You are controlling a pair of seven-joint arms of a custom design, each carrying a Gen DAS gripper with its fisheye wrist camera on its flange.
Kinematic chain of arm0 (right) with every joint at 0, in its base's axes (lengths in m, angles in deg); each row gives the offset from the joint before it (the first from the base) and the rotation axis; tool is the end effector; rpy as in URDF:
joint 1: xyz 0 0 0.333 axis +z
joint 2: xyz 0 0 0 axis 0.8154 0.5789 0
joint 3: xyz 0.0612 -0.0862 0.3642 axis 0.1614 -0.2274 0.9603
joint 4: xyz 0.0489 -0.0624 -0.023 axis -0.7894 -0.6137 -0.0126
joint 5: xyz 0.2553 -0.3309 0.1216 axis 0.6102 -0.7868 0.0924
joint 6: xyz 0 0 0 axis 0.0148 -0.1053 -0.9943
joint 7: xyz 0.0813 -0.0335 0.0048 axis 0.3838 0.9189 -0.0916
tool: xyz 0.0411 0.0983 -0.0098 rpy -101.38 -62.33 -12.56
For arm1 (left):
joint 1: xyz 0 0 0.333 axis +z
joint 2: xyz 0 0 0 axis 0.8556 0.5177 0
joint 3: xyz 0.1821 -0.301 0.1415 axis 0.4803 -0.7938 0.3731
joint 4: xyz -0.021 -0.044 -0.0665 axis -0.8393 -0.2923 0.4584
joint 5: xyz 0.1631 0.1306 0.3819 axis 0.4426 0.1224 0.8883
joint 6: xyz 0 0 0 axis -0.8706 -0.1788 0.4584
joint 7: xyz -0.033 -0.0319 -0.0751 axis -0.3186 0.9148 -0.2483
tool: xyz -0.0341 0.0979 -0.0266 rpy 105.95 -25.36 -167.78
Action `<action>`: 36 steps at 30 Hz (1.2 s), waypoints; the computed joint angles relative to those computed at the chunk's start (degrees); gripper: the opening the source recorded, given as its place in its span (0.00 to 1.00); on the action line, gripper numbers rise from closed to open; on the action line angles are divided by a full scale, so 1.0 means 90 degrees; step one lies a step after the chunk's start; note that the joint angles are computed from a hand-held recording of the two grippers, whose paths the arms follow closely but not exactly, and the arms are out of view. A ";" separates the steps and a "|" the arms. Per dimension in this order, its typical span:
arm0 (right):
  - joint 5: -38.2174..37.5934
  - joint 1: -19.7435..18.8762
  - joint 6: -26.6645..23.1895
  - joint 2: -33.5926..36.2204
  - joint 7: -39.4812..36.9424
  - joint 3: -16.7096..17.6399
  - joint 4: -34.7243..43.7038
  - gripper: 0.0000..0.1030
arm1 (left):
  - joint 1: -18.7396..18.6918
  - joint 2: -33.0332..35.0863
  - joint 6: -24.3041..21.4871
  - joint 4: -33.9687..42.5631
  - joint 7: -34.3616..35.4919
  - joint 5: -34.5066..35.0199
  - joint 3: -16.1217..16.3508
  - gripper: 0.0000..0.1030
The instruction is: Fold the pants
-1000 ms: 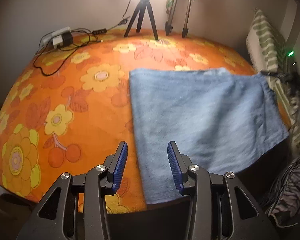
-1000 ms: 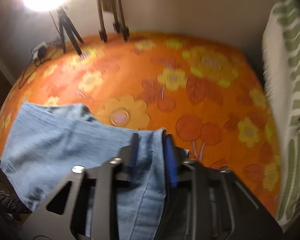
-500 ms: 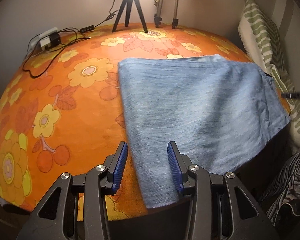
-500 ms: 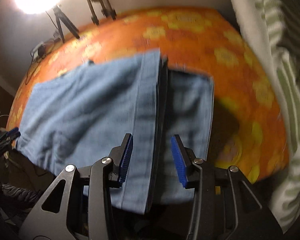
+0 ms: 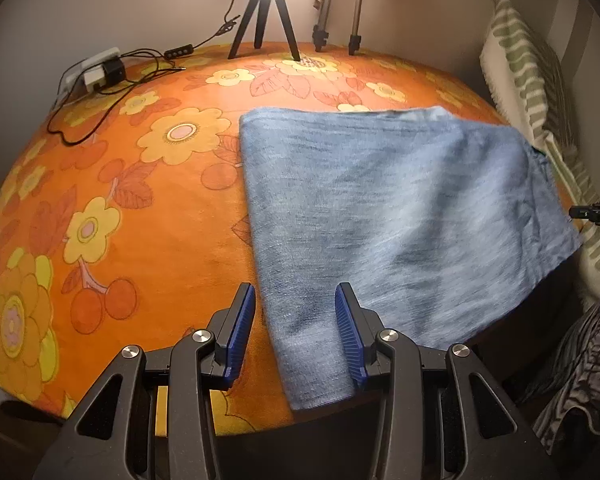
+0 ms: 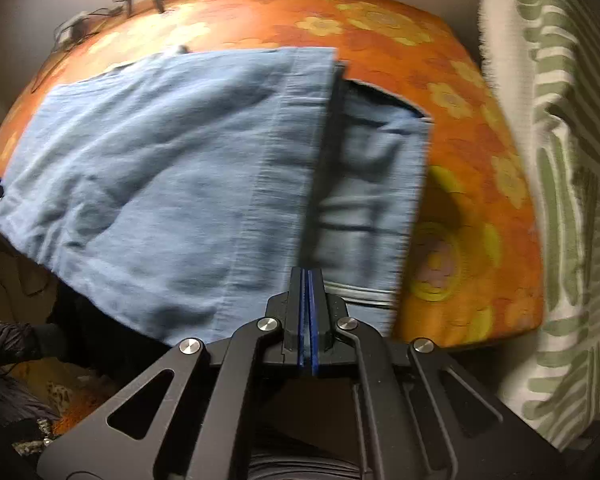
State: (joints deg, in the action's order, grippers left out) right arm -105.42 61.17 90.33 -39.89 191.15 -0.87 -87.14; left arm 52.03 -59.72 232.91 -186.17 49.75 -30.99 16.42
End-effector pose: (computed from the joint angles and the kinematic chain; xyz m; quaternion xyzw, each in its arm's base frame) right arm 0.4073 0.0671 0.4144 -0.5766 0.7940 -0.1579 0.1103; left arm 0.6053 -0.1895 0.4158 -0.4388 0.8487 -0.2850 0.0764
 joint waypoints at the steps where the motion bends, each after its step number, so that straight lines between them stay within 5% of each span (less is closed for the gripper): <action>1: 0.0155 0.0040 0.0056 -0.0089 -0.0035 -0.0108 -0.0025 0.02 | 0.0035 -0.0019 -0.0094 0.0006 0.0022 -0.0111 -0.0008 0.39; 7: 0.0053 0.0089 0.0683 0.0018 -0.0050 0.0080 0.0439 0.23 | 0.0091 -0.0106 -0.0436 -0.0045 0.0069 -0.0397 0.0047 0.39; 9: 0.0193 0.0376 0.1014 0.0404 -0.0348 0.0046 0.0816 0.34 | 0.0098 -0.0100 -0.0487 -0.0057 0.0032 -0.0457 0.0072 0.39; 15: 0.1806 0.1456 0.1444 0.2000 -0.2049 -0.0152 0.2434 0.37 | 0.0143 -0.0097 -0.0565 -0.0067 0.0092 -0.0705 0.0089 0.39; 26: 0.3008 0.1176 0.0568 0.4243 -0.3156 0.0764 0.5115 0.37 | 0.0249 -0.0014 -0.0730 -0.0008 0.0336 -0.1206 0.0111 0.39; 36: 0.2898 0.1304 -0.0531 0.5536 -0.2918 0.0863 0.6817 0.37 | 0.0306 0.0018 -0.0874 0.0059 0.0391 -0.1446 0.0129 0.39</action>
